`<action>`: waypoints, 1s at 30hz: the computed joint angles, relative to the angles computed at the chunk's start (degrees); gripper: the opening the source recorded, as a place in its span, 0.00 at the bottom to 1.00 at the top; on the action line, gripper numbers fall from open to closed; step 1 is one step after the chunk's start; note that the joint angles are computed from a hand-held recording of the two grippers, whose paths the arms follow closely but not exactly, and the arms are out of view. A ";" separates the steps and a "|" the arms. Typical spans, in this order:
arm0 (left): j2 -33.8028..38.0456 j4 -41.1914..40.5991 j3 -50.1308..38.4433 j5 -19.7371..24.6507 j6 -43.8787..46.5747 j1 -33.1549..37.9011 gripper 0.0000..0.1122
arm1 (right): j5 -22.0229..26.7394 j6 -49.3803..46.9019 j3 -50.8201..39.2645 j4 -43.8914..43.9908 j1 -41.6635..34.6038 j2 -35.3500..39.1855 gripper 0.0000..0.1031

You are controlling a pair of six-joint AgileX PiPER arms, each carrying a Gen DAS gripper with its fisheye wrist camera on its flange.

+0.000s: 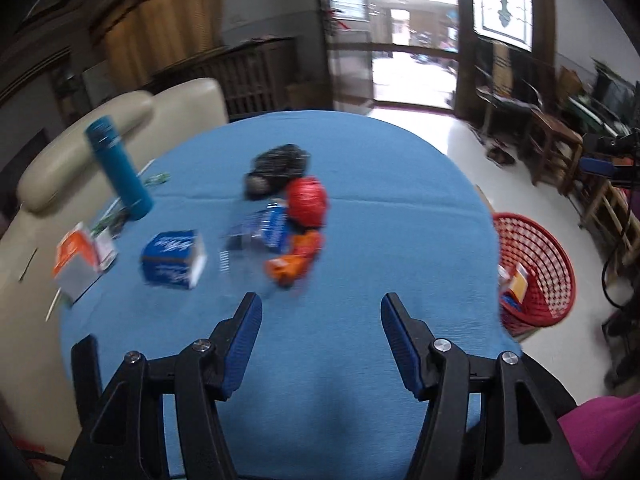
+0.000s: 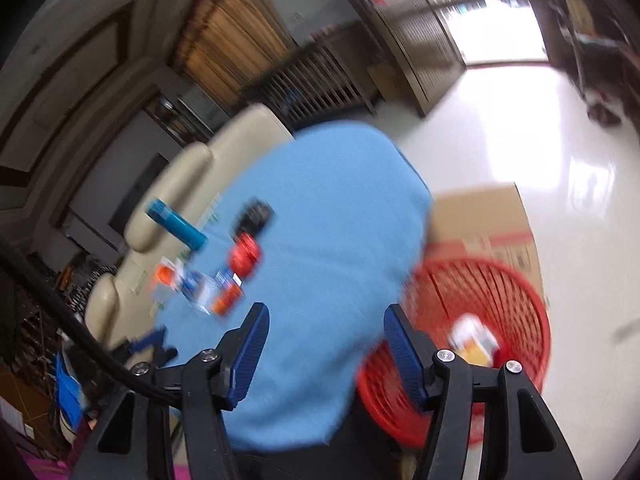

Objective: Collect trash
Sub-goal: 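Move both tools back to the table toward the toothpaste box and red bag, then grasp the blue toothpaste box with the left tool while the right tool grasps the red plastic bag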

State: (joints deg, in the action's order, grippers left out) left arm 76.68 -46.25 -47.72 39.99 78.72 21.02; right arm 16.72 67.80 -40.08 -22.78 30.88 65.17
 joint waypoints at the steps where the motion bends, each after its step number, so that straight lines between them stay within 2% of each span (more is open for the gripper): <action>1: 1.14 -1.08 -0.98 0.52 1.29 2.43 0.56 | 0.02 1.26 -2.32 -2.04 0.82 1.68 0.62; 3: 3.99 -2.48 -3.21 0.35 2.41 6.42 0.56 | -1.03 -2.38 -7.78 0.44 1.88 7.60 0.62; 6: 10.10 -2.33 -10.03 3.44 0.02 11.42 0.56 | -1.44 -15.59 -15.26 13.17 3.25 17.65 0.62; 8: 13.36 -2.09 -14.62 5.18 -1.94 13.88 0.56 | -0.72 -17.28 -19.65 15.20 5.03 23.26 0.62; 10: 15.97 -1.97 -18.58 6.20 -3.10 15.29 0.58 | 0.51 -13.97 -22.39 10.98 6.52 25.37 0.62; 11: 17.24 -0.99 -20.67 5.82 -4.83 15.11 0.62 | 1.26 -9.75 -23.00 6.34 7.16 25.36 0.62; 13: 20.42 1.32 -25.48 5.31 -9.72 13.99 0.63 | 2.73 -1.36 -24.15 -2.74 8.10 24.75 0.62; 15: 24.44 3.18 -30.82 6.10 -15.26 12.39 0.64 | 5.24 -0.57 -27.83 -5.43 8.56 26.13 0.62; 17: 29.14 7.30 -36.66 5.61 -23.18 9.68 0.65 | 6.95 -7.51 -32.70 1.04 7.64 29.90 0.62; 20: 37.42 14.41 -47.25 7.94 -35.25 5.75 0.65 | 8.03 -21.70 -40.95 16.59 5.55 38.62 0.62; 23: 45.41 21.81 -58.05 9.84 -45.33 2.06 0.65 | 11.05 -28.45 -51.41 23.88 4.09 48.33 0.62; 25: 50.66 26.26 -66.03 12.47 -50.09 0.09 0.65 | 13.05 -31.61 -58.80 28.75 2.88 54.62 0.62; 27: 55.88 29.18 -74.93 17.00 -53.98 -1.01 0.65 | 17.11 -32.50 -68.69 30.78 1.93 61.76 0.62; 30: 64.29 28.32 -90.51 26.10 -58.26 -1.08 0.65 | 24.63 -30.83 -85.75 31.74 0.70 72.85 0.62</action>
State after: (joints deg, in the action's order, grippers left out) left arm 140.98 -17.93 -138.23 66.09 20.46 19.94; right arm 41.35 36.97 -125.83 8.96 31.58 138.02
